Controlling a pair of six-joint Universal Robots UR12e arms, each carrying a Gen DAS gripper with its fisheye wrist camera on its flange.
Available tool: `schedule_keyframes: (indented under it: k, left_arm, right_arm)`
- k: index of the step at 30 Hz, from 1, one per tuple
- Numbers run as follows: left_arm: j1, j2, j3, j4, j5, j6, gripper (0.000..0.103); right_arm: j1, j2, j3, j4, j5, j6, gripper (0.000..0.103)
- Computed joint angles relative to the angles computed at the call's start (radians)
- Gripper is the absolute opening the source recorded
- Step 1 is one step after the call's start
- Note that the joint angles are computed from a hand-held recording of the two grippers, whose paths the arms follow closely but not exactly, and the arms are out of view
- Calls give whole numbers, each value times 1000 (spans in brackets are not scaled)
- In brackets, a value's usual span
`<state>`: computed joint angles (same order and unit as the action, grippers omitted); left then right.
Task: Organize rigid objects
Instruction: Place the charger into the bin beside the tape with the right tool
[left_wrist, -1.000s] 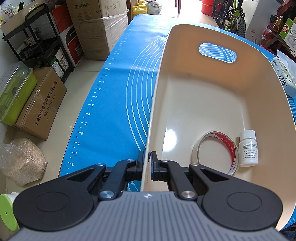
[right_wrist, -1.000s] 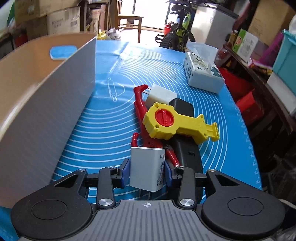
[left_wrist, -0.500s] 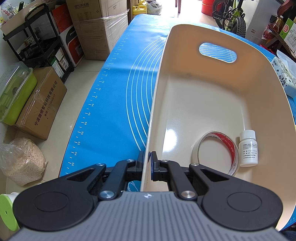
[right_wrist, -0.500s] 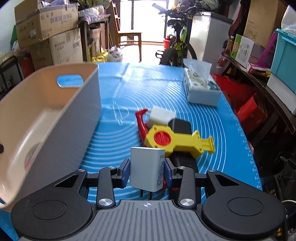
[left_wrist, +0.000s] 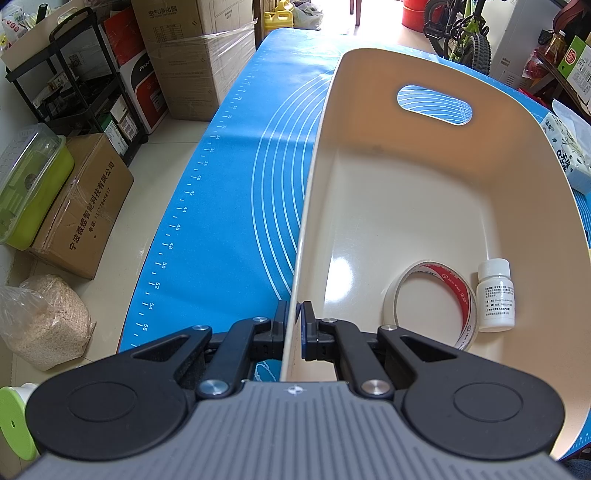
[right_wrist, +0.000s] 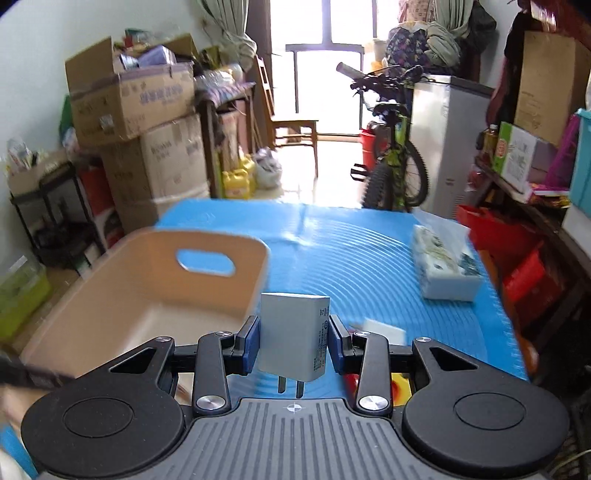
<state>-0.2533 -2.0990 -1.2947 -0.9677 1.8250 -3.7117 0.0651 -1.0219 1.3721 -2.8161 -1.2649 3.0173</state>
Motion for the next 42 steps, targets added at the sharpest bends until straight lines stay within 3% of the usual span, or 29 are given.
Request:
schedule_keyframes:
  k: [13,26,33,42]
  left_arm:
    - [1,1,-1,1,0,6,7]
    - [0,0,0,4,3,10,7]
    - [0,0,-1,5,2,10,7]
    - [2,1,-6,13,-9,11,6]
  right_arm:
    - [52,43,-79,132,71,-69,46]
    - [94,69,-129,385,6,-201,45]
    - [102,74,-149,474,-11,-228,45]
    - [74,45,-118,420,69,-172,52]
